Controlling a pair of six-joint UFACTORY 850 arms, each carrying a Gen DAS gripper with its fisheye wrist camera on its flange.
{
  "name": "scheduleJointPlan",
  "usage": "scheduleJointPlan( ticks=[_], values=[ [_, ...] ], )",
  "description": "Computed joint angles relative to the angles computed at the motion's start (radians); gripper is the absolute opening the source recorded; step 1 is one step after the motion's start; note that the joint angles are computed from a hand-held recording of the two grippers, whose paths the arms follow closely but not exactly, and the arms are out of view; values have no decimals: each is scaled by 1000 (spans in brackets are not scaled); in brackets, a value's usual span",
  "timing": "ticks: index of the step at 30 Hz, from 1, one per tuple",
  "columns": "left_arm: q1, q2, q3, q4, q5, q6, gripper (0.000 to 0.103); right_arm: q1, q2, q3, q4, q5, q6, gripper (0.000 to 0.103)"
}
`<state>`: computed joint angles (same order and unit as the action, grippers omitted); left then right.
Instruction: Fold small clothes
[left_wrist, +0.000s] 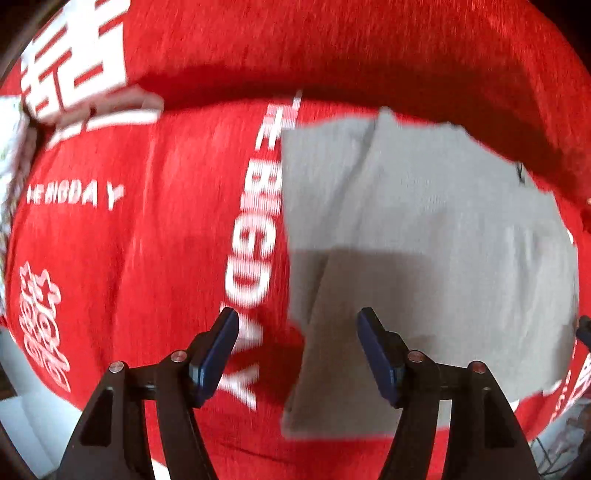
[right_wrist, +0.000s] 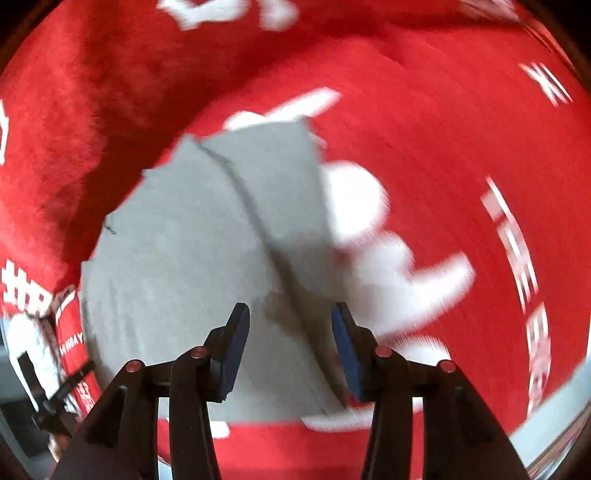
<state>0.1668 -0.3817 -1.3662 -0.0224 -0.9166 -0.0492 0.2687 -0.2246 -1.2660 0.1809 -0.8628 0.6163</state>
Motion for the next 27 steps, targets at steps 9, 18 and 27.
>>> scheduleJointPlan(
  ticks=[9, 18, 27],
  values=[
    [15, 74, 127, 9, 32, -3, 68, 61, -3, 8, -21, -48, -111, 6],
    [-1, 129, 177, 38, 45, 36, 68, 31, 38, 59, -27, -73, -66, 7],
    [11, 88, 33, -69, 60, 122, 49, 35, 16, -52, -62, 19, -98, 7]
  ],
)
